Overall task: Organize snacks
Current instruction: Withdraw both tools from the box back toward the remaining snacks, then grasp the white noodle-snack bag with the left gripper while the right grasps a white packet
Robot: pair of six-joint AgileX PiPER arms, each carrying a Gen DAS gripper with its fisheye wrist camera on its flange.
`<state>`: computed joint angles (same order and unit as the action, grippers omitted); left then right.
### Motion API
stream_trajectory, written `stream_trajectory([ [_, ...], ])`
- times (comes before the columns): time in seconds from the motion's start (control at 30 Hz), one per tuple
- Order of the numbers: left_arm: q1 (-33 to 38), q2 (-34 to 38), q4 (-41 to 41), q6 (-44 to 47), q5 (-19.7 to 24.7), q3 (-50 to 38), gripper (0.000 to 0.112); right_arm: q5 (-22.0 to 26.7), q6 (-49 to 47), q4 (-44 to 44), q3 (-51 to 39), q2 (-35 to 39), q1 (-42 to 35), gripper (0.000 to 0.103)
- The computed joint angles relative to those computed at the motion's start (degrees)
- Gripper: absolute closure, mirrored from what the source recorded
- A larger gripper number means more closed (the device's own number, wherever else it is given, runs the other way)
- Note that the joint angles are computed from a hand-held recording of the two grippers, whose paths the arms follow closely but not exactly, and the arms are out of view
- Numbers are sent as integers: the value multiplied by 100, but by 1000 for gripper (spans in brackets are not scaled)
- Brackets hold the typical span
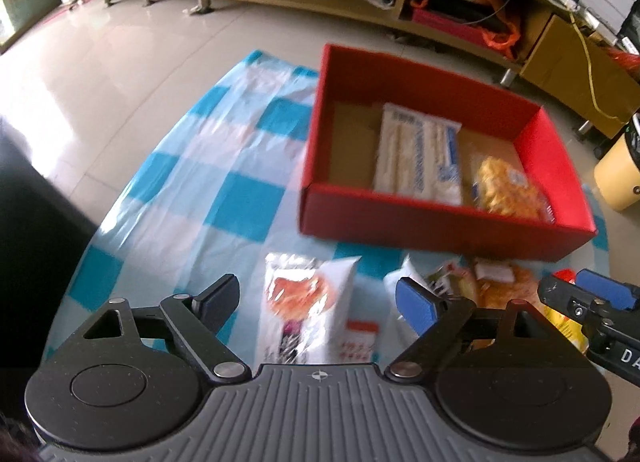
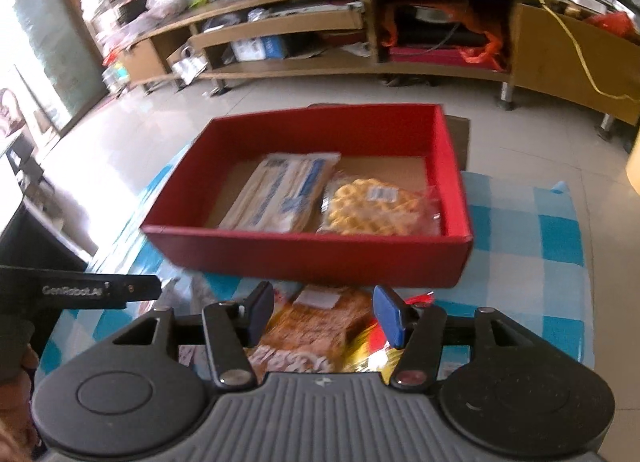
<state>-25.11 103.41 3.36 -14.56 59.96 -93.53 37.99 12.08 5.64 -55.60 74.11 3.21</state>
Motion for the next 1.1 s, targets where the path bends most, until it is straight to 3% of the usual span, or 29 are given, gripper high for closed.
stream_trajectory([
  [0.2, 56, -173, 214, -115, -159, 584, 22, 28, 18, -87, -21, 73, 343, 51],
  [0.43, 221, 174, -12, -128, -120, 526, 19, 31, -2, -72, -31, 67, 509, 51],
  [0.53, 255, 333, -310, 70, -34, 458, 32, 36, -68, -37, -68, 86, 539, 51],
  [0.6, 179, 331, -225, 24, -86, 499, 33, 26, -81, -21, -93, 132, 564, 51],
  [0.7, 246, 271, -480, 258, -54, 496, 49, 27, -105, -17, -124, 203, 617, 51],
  [0.87, 354, 185, -646, 426, 43, 523, 57, 11, -170, 20, -181, 306, 754, 51],
  [1.1, 538, -297, -659, 673, -3, 898, 59, -21, -393, 254, -339, 635, 1080, 51],
])
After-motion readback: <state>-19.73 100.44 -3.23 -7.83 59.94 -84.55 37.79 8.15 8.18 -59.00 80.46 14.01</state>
